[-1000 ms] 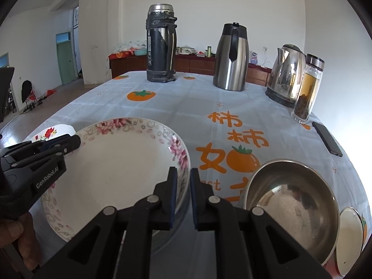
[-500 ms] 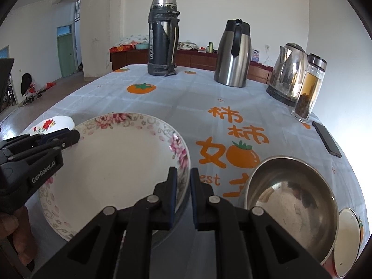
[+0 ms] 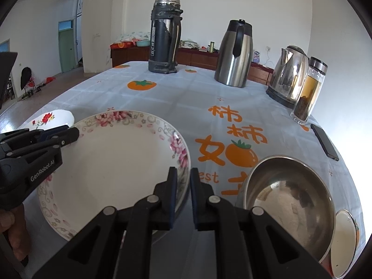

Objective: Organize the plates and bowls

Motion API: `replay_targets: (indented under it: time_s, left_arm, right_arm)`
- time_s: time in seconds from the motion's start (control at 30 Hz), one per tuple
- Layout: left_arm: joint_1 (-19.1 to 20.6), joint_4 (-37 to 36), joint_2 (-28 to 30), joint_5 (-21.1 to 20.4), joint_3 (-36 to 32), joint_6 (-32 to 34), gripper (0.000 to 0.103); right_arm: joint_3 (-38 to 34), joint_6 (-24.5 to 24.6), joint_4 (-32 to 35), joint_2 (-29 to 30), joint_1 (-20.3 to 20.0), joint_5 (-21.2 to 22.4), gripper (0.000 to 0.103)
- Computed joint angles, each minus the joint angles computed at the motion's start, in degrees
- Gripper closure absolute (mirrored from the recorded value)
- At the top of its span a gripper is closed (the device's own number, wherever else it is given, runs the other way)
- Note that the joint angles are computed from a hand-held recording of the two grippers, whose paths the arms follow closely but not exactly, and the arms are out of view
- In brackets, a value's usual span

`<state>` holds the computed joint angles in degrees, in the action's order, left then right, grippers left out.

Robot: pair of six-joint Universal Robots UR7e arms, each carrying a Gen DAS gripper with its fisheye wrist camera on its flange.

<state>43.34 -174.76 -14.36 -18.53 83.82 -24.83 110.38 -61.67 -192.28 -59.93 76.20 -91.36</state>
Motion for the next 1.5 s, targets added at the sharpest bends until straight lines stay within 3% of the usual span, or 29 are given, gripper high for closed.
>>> replay_targets:
  time_s: [1.5]
  left_arm:
    - [-0.3, 3.2, 0.3, 1.0, -0.8, -0.2, 0.088]
  right_arm:
    - [0.5, -0.9, -0.8, -0.3, -0.1, -0.4, 0.092]
